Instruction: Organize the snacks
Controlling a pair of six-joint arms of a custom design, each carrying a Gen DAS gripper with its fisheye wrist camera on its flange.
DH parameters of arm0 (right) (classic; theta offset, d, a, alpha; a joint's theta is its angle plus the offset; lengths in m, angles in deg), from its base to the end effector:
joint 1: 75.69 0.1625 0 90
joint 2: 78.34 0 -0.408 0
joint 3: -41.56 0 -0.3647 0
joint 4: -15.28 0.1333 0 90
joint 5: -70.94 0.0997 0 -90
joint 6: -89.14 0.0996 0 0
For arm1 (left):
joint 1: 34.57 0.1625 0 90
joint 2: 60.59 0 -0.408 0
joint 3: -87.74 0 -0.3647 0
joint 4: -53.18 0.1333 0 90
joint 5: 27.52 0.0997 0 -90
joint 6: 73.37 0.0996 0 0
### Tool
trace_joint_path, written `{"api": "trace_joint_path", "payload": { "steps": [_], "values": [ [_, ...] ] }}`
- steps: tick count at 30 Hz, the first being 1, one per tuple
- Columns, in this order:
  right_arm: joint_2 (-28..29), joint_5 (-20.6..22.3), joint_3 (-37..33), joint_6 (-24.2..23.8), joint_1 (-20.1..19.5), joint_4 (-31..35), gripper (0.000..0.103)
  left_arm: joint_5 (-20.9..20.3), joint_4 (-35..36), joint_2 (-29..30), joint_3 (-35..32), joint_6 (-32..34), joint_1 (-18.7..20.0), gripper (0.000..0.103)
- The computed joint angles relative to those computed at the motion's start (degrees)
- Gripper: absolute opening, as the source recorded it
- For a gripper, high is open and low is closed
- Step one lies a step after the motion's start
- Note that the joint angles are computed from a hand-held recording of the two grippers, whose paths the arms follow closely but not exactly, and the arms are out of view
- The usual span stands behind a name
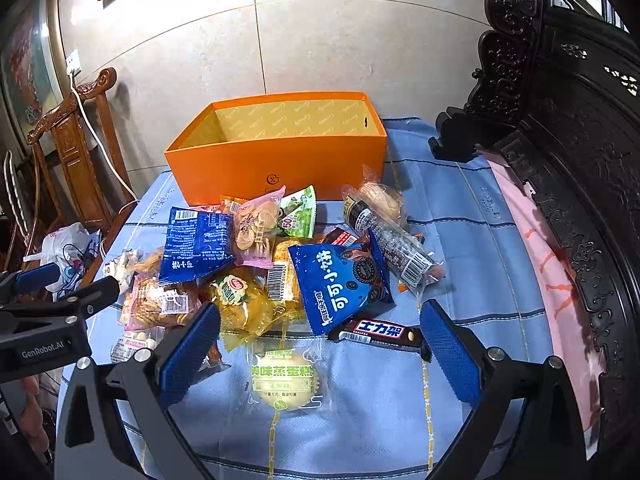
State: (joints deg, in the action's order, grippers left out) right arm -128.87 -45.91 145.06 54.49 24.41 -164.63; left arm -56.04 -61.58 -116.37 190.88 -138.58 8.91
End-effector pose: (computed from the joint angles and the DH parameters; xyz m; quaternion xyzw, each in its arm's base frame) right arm 0.1943 -0.5871 0.1752 0.2832 -0.8811 0.2543 0.2807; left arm -0.2473 -0.5389 0.1494 -0.0380 0.8479 -0.3204 0.4207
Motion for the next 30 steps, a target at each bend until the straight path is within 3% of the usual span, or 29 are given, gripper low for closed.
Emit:
{"api": "trace_joint_path", "payload": {
  "steps": [23, 30],
  "values": [
    [0.5, 0.0, -0.4, 0.0, -0.3, 0.0, 0.1, -0.1, -0.9, 0.2, -0.2, 1.2, 0.3, 0.099],
    [1.4, -0.3, -0.9, 0.4, -1.1, 0.0, 0.1, -0.1, -4.3, 0.2, 1.2, 4.7, 1.4, 0.099]
  ]
}}
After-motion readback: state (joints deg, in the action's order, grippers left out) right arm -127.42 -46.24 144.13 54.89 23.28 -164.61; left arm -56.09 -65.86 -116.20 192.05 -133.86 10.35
